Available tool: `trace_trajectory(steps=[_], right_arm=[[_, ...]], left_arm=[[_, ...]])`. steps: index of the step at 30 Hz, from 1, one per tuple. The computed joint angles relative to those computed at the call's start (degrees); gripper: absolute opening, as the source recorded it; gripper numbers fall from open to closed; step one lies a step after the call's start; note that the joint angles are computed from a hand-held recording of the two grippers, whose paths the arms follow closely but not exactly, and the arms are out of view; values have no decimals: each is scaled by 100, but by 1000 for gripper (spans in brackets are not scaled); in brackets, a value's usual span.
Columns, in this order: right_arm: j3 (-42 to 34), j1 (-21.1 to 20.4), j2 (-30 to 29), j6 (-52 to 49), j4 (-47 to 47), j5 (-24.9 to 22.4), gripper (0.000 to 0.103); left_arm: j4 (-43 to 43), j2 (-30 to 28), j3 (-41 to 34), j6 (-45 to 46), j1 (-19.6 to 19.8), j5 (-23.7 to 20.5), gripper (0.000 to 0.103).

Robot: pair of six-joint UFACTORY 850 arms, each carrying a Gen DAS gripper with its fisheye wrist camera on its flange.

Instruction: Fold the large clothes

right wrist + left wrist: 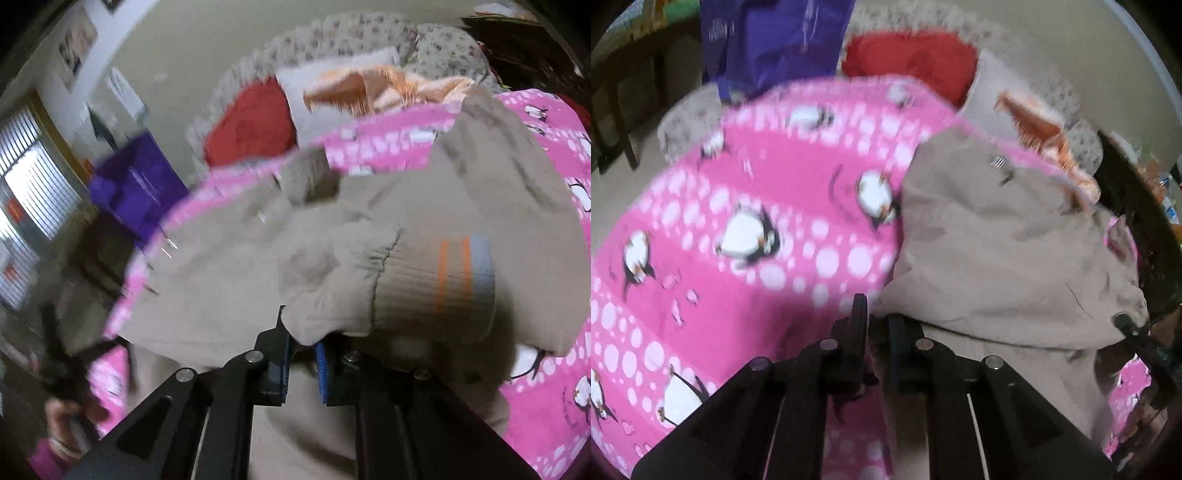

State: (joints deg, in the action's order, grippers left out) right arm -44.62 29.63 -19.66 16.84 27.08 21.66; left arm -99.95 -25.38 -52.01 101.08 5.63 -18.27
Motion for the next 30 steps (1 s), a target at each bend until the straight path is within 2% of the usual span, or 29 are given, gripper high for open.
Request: trace_trajectory(steps=[2,3,4,5,7,9,13,15,17,19,23,25,26,27,28,29,30], right_arm=[[-316,-39,-364,-207,260,-504,11],[-328,-56,-402,50,34,-594,13],[-292,-82,-401,533,-432,-635,19],[-195,-93,-318,823,-698,-645,22],[55,-117,-58,949,-813,-608,41],[345,-153,255,1258,-1149,-506,46],[860,-209,785,2935,-3018,-320,52],[989,-78,962,3042,-3230,-351,55],[1089,131,1079,2682,-2915,-387,58],[1177,241,1132,2821,-3018,-298,59],[1218,381,1155,2925,-3056,-234,60],[1193,420,1158,2762,-2897,-261,63],[1179,420,1152,2754,-2876,-270,63],[1195,429,1171,2694,-2783,-278,64],[1229,442,1202,2624,-2673,-285,64],[1279,461,1242,2574,-2588,-285,64],[1293,459,1260,2561,-2563,-315,65]], left_arm=[[117,-84,10,41,-15,132,9],[-9,-85,50,209,-23,181,11],[15,-87,69,180,-8,179,16],[143,-77,92,7,38,122,19],[484,-19,138,-467,174,-129,29],[678,151,282,-643,342,-339,39],[815,601,720,-647,638,-904,57],[1099,843,965,-700,667,-1037,60],[1301,1087,1223,-608,605,-919,60],[1659,1320,1510,-741,473,-749,62],[2851,1311,1740,-1844,293,-656,62],[2949,1277,1814,-1982,206,-664,62],[2704,1302,1906,-1759,136,-593,62],[2487,1352,1967,-1551,75,-488,59],[2344,1397,2008,-1356,25,-462,30],[2440,1423,2052,-1345,45,-571,7],[2594,1420,2028,-1479,69,-641,1]])
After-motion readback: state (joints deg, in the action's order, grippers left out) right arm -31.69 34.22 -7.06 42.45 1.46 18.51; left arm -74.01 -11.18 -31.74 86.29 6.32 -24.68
